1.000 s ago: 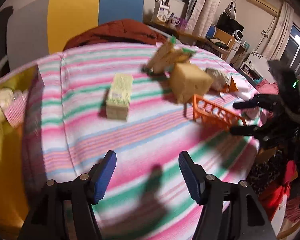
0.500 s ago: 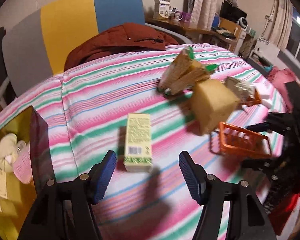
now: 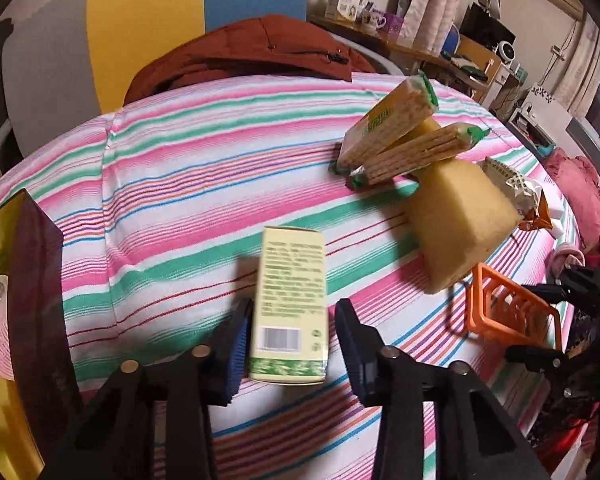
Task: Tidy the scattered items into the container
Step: 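Grasp the small green-labelled box with the left tool while the right tool grasps the orange rack, then carry the green box and orange rack into the gold tray and open both tools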
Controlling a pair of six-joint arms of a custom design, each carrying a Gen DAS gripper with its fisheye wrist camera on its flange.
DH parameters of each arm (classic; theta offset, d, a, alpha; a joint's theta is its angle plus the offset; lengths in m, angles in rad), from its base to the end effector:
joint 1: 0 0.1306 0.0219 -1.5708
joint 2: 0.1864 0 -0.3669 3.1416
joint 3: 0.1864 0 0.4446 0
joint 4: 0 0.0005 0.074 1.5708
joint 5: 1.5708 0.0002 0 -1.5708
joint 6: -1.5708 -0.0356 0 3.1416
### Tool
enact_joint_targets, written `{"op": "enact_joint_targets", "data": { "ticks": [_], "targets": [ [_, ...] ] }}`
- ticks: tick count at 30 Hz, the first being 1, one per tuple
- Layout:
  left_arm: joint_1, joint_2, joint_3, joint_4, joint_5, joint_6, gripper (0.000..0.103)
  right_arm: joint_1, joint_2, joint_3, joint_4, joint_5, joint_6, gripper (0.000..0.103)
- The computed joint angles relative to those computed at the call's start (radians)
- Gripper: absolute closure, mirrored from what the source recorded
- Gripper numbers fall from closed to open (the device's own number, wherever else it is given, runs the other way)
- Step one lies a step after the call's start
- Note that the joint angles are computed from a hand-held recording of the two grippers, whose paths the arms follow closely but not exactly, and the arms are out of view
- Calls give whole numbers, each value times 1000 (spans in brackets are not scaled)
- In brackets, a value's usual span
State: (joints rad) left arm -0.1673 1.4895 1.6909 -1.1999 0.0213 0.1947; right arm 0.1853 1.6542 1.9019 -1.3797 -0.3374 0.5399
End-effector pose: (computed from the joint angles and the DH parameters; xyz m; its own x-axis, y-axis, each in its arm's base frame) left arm 0.5472 -0.0937 0.4922 -0.8477 -0.0530 -0.5279 0.0141 0.9924 -0.1224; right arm 0.5840 0.1209 0.4957 -0.6028 -0.6065 -0.5185 -0.7251 0.6876 0.0386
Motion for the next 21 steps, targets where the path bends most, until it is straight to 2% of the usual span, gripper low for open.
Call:
{"op": "enact_joint_targets", "data": {
  "ticks": [1, 8, 13, 21],
  "targets": [
    [0, -4, -6, 3, 4, 3, 70, 2, -7, -9, 9, 2, -4, 45],
    [-11, -90, -95, 72, 16, 30, 70, 19, -65, -83, 55, 2, -64, 47],
    [-14, -176, -171, 110, 44, 68, 70, 30, -102, -132, 99, -50, -173, 51],
    [0, -310, -253, 165, -13, 85, 70, 77, -130, -174, 201, -159, -366, 52]
  ]
}}
